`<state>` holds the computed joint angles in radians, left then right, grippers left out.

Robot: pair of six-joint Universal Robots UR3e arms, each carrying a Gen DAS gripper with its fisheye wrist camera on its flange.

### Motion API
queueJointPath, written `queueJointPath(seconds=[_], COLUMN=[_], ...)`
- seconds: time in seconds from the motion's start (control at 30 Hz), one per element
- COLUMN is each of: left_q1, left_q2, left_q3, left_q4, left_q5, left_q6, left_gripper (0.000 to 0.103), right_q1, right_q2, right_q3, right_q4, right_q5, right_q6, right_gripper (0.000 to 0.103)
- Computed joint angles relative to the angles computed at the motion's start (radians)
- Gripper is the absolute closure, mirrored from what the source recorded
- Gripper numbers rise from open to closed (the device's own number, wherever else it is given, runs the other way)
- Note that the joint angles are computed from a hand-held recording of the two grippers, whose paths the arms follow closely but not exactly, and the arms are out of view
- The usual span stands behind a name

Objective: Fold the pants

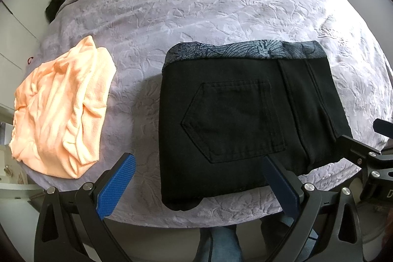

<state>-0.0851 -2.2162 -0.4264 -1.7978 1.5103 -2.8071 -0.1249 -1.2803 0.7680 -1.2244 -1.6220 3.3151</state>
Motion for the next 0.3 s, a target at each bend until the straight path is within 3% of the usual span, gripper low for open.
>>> queueJointPath(seconds=[0.3], left_q1=[0.01], left_q2=[0.005], left_q3=[0.003], left_q4=[-0.005], left_q5=[-0.034], left_q6=[0.015], left_gripper=[0.0], right_q1=[-0.001], right_q2=[0.002], right_q3=[-0.003], right_q4=[0.002], right_q5=[0.001], right_q6=[-0.001], right_gripper=[0.0])
